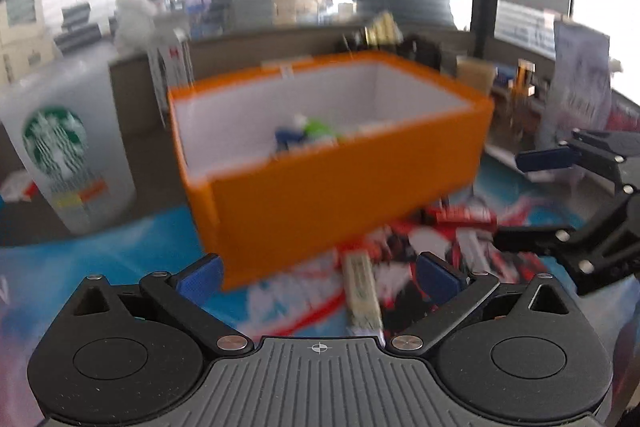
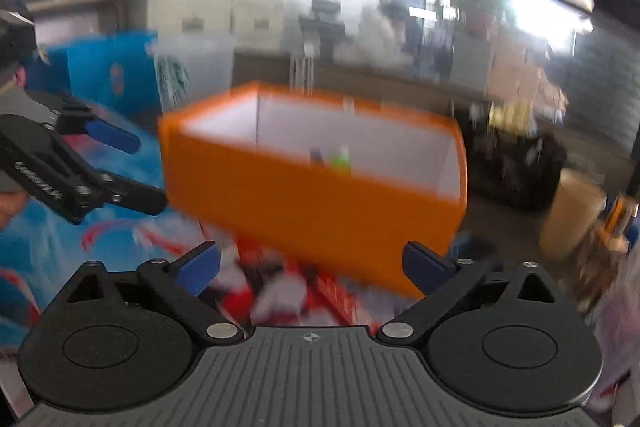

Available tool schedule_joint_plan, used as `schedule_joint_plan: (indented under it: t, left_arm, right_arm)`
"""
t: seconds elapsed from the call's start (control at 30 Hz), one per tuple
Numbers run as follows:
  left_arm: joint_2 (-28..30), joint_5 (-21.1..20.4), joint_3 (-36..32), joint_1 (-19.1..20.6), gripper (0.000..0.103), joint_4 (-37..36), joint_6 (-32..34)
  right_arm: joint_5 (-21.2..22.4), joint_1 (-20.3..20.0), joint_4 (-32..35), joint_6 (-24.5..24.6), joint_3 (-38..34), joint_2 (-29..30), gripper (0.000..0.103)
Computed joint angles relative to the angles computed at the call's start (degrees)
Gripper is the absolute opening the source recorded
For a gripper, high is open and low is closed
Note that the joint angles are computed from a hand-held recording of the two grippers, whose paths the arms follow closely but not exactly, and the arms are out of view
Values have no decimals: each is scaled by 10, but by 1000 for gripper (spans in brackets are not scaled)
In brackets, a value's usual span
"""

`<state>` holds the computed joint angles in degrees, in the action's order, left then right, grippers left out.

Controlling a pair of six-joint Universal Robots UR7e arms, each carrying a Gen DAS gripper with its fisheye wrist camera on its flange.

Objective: Organize rigid objects
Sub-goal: 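Move both tools back to the pile of items, then grasp the white-green stick with the left tool while the right tool grasps the red lighter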

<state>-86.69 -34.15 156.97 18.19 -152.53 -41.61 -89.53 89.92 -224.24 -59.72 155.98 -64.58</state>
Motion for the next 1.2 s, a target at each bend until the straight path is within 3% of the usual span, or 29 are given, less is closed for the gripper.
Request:
schedule_joint_plan:
  t: [0.3, 0.5, 0.63, 0.7, 0.8, 0.87, 1.03, 1.2]
  left_arm:
    - [95, -15, -3, 39, 102, -89, 19]
    - [156, -52, 15, 68, 99, -254, 97]
    - [206, -28, 32, 51, 79, -334, 128]
    - [214, -31, 38, 42, 69, -355, 139]
    - [217, -34, 42, 31, 47, -360, 139]
    - [217, -33, 40, 26, 24, -352, 132]
    - [199, -33, 42, 23, 21, -324, 109]
    - [160, -28, 48, 0, 21, -241, 48]
  right_arm:
    - [-39, -13, 74, 8, -51, 22, 71]
    - [-38, -28, 109, 19, -73, 22, 56]
    - [-51, -19, 74, 22, -71, 38, 33]
    - [-60, -10, 51, 16, -64, 48, 29]
    - [-82, 8, -4, -4, -54, 77, 21]
    - [-95, 19, -24, -1, -52, 90, 18]
    - [-101, 28, -58, 29, -43, 111, 18]
    - [-101, 35, -89, 66, -30, 127, 17]
